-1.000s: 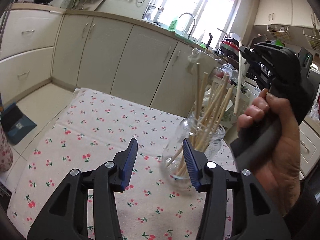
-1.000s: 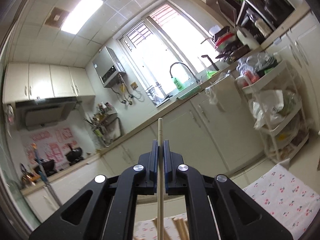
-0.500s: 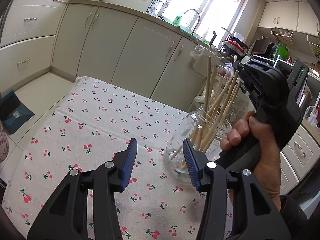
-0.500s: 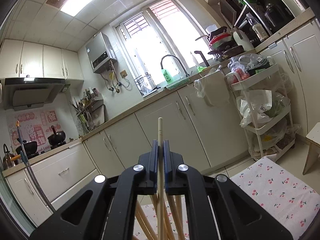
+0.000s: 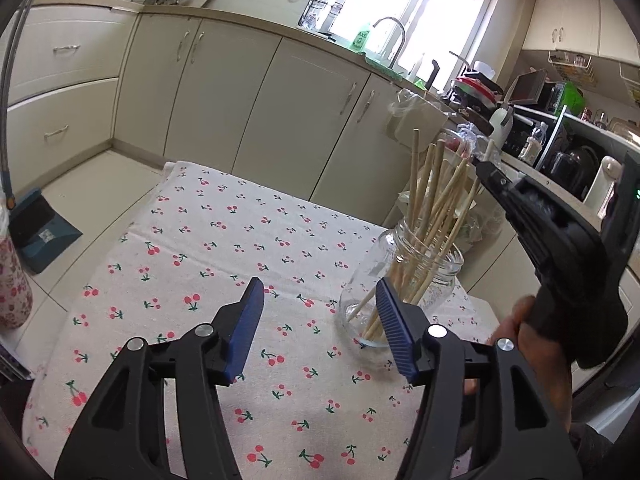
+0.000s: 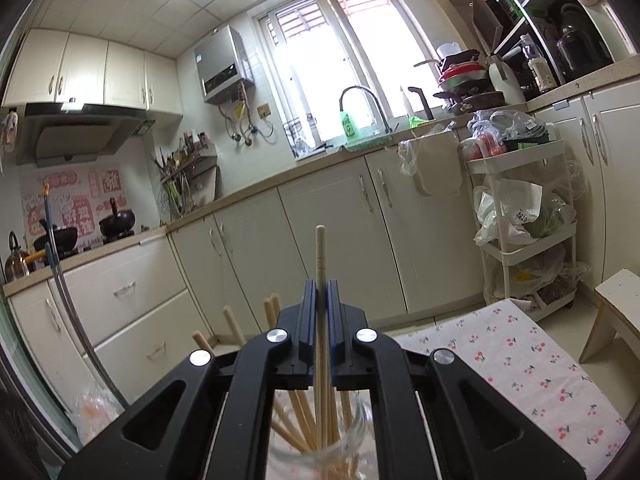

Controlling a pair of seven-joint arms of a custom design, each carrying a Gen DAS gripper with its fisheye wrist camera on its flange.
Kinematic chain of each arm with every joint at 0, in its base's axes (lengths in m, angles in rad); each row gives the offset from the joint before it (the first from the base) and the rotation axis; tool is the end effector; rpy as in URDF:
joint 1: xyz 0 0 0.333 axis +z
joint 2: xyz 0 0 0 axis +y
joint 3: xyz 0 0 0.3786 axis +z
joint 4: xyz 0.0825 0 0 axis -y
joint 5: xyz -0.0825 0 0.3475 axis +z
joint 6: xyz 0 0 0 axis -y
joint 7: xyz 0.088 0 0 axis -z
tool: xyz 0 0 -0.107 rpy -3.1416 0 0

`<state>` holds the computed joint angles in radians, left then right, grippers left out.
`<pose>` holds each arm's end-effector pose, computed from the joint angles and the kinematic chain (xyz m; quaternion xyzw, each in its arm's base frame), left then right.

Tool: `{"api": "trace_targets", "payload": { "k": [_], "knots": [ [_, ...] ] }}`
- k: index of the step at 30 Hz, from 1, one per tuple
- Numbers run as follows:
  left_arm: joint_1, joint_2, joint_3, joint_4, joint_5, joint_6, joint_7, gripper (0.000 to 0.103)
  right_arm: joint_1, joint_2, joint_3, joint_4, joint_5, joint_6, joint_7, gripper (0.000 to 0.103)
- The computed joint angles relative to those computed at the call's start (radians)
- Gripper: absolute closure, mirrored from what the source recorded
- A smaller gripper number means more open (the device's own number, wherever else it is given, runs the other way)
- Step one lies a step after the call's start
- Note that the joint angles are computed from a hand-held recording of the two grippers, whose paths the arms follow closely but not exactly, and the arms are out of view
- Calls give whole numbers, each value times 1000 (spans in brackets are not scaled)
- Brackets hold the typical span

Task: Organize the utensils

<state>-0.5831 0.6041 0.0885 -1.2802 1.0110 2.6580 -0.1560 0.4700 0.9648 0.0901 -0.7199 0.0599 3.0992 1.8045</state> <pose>0.6571 -0.4071 0.5414 -0.7315 0.4560 -0.4329 0.2637 0.7333 0.3931 0.5939 -0.5797 0.4904 -0.2129 0.6149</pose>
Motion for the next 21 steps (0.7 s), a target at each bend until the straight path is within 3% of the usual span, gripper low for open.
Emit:
{"api": "trace_targets", "payload": {
  "k": [4, 5, 6, 7, 11, 12, 16, 19, 21],
  "knots": [
    [-2, -17, -27, 5, -44, -59, 66, 41, -43, -110, 86, -204, -9, 42, -84, 97],
    [-4, -23, -29, 2, -48, -67, 71, 40, -54, -129, 102, -235, -10, 44, -101, 92],
    [-6, -31, -36, 1, -56, -82, 84, 37, -64, -150, 117, -264, -11, 32, -119, 79],
    [-7, -38, -43, 1, -66, -98, 99, 35, -74, -178, 128, -307, -5, 32, -130, 73],
    [-18, -68, -64, 2, -79, -159, 135, 29, -131, -306, 183, -505, 22, 54, -169, 63],
    [-23, -76, -72, 9, -86, -187, 155, 27, -137, -353, 176, -569, 34, 56, -163, 49],
    [-43, -96, -102, 41, -111, -289, 216, 21, -85, -526, 51, -781, 50, 13, -83, 23],
    [-73, -106, -121, 79, -124, -393, 257, 18, -56, -641, -12, -896, 32, -115, -9, 16],
    [-96, -110, -132, 108, -132, -469, 278, 16, -73, -690, 2, -938, 37, -176, 1, 15]
  ]
}}
